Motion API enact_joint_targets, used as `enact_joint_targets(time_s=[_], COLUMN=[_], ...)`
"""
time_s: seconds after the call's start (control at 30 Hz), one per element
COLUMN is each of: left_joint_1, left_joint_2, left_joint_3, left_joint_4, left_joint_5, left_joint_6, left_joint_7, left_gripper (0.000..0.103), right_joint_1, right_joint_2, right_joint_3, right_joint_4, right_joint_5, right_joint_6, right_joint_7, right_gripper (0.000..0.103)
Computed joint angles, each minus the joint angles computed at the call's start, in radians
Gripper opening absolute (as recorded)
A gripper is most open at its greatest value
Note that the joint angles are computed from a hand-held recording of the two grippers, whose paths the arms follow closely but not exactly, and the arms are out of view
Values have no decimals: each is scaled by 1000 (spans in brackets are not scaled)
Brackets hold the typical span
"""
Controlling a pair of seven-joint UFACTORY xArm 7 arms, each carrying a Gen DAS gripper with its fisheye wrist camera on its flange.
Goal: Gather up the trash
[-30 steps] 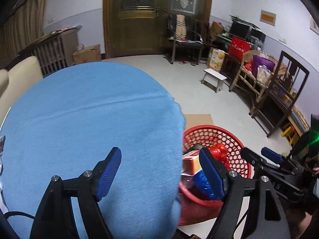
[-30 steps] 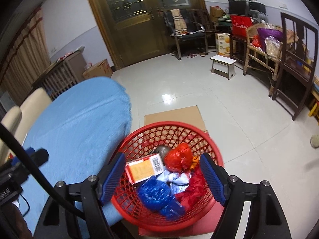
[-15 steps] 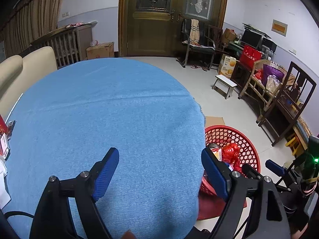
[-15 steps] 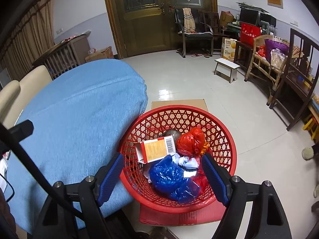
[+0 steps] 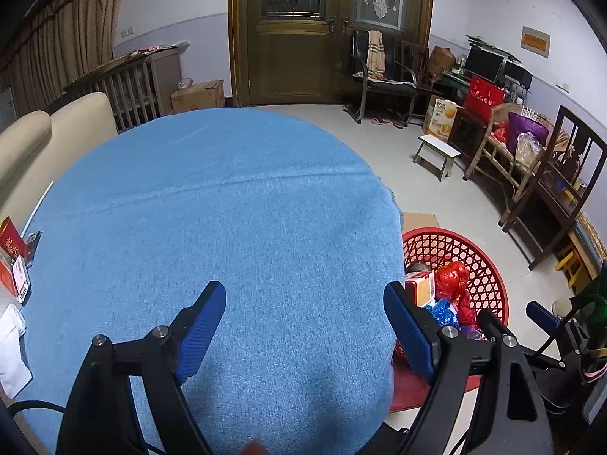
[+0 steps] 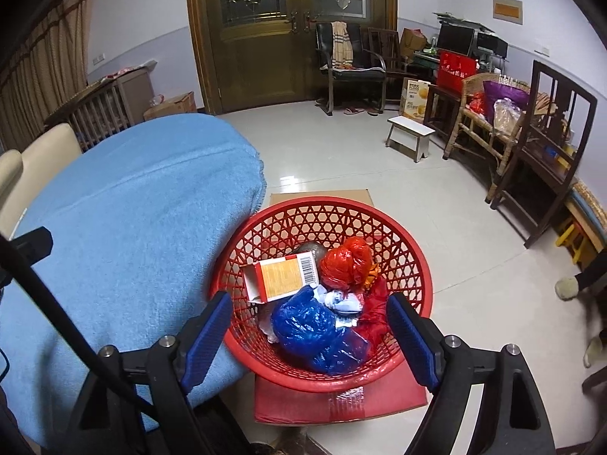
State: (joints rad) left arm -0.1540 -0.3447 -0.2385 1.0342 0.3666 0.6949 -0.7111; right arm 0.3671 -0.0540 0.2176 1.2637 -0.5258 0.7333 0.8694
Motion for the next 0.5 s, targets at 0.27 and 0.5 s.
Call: enact_joint_targets(time_s=[0.27,0.5], left_joint_1=[3,-9], left_joint_2=[-12,-13], left_joint_3=[-6,7], left_joint_4=[-13,-25], left_joint_5=[13,-23], left_joint_6=[-5,-22], left_joint_7=[-10,12], left_gripper=[85,85], right_joint_1=[-7,-15], right_joint_2=[-28,-35], right_joint_3=[8,11], right_joint_4=[-28,-42], right_joint_5=[-20,-8], right_joint_6=[-30,-37], right_joint_7=[37,37], right_gripper=[86,86])
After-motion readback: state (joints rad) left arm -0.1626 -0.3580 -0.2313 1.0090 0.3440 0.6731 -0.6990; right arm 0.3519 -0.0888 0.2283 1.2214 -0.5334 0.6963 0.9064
